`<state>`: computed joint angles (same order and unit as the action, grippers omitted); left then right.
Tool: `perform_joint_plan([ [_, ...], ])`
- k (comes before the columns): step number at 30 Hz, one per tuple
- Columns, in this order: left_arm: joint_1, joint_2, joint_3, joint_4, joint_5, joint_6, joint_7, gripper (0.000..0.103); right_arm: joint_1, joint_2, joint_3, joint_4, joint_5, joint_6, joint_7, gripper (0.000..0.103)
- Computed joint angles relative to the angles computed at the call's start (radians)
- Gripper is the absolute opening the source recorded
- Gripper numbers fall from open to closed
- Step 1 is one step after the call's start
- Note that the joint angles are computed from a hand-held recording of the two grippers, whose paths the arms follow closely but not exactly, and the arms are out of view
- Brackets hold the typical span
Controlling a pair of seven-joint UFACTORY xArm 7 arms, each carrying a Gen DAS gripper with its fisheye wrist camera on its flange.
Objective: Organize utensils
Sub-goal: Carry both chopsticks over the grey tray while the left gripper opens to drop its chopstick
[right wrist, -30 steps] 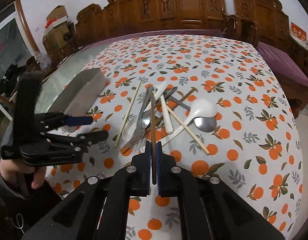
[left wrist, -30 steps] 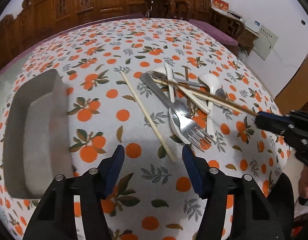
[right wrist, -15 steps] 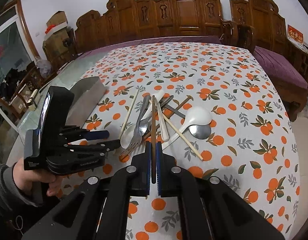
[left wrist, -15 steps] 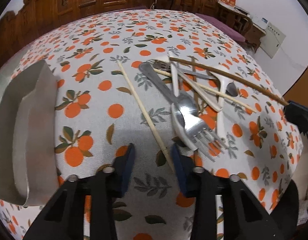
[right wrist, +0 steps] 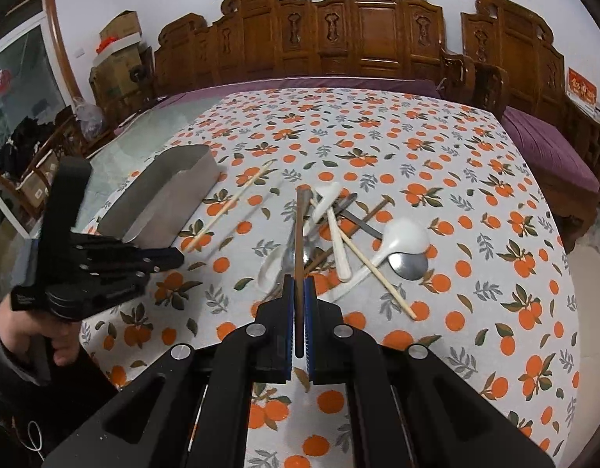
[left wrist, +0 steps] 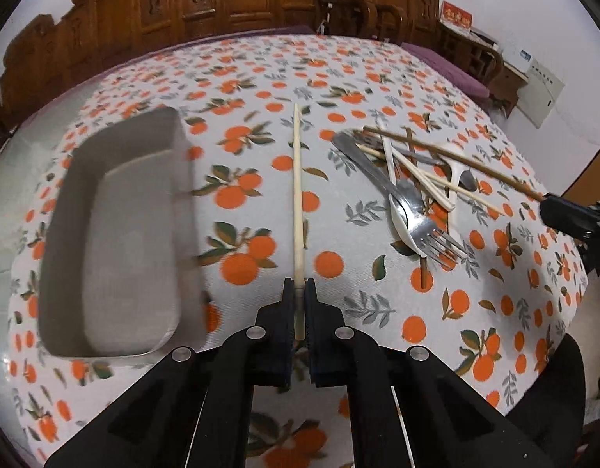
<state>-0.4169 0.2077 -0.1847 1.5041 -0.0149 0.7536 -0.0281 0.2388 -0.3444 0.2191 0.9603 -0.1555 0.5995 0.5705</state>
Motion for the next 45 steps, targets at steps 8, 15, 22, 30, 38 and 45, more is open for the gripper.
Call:
perform_joint_plan([
  [8, 0.044, -0.113, 0.000, -0.091, -0.096, -0.031, 0.085, 0.004, 0.012, 0.059, 0.029, 0.079, -0.039, 0.020, 0.033, 0.006],
  [15, 0.083, -0.165, 0.023, -0.117, -0.131, -0.013, 0.142, 0.004, 0.040, 0.134, 0.040, 0.164, -0.083, 0.025, 0.074, 0.006],
  [22, 0.137, -0.157, 0.051, -0.093, -0.178, 0.038, 0.203, 0.004, 0.089, 0.228, 0.038, 0.272, -0.121, 0.037, 0.098, 0.006],
  [30, 0.178, -0.087, 0.067, -0.023, -0.159, 0.096, 0.192, 0.004, 0.153, 0.336, 0.018, 0.409, -0.156, 0.078, 0.104, 0.006],
  [38, 0.197, -0.017, 0.068, 0.060, -0.156, 0.140, 0.182, 0.005, 0.205, 0.418, -0.010, 0.511, -0.177, 0.118, 0.112, 0.006],
  [45, 0.210, -0.037, 0.066, 0.045, -0.179, 0.110, 0.194, 0.014, 0.238, 0.472, -0.026, 0.575, -0.176, 0.136, 0.110, 0.006],
])
